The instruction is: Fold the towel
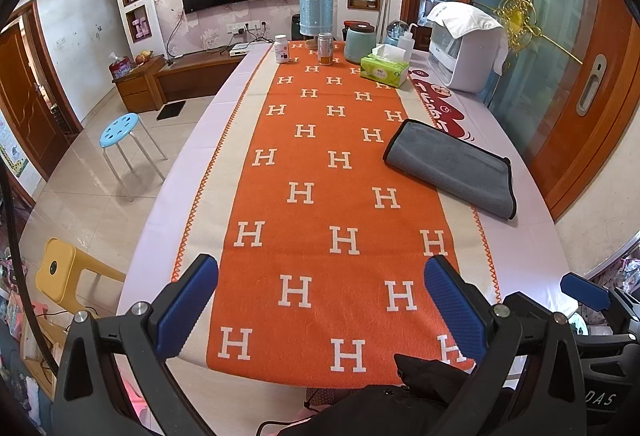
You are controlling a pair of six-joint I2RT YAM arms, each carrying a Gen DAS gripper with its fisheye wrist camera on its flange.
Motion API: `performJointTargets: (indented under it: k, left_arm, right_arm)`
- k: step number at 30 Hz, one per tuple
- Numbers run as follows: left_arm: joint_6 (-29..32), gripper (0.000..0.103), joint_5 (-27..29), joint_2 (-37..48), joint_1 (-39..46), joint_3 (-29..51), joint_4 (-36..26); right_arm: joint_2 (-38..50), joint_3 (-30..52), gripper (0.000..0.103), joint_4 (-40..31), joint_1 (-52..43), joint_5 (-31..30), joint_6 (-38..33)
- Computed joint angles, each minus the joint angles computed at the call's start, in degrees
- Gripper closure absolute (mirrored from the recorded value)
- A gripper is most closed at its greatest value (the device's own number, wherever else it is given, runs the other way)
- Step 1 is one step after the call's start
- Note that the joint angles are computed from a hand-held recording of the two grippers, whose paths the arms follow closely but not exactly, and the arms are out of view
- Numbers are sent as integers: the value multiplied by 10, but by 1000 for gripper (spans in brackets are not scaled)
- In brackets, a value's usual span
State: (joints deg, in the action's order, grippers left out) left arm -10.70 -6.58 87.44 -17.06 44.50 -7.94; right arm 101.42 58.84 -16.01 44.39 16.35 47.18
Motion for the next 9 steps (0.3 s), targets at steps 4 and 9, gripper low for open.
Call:
performJointTargets:
  k: [4,9]
  left_arm:
    - [-1,1,-1,0,-1,1,-1]
    - [-1,1,-1,0,-2,2,-1]
  right_arm:
    - [0,0,0,-1,0,0,1]
    - [0,1,0,-1,0,-1,1]
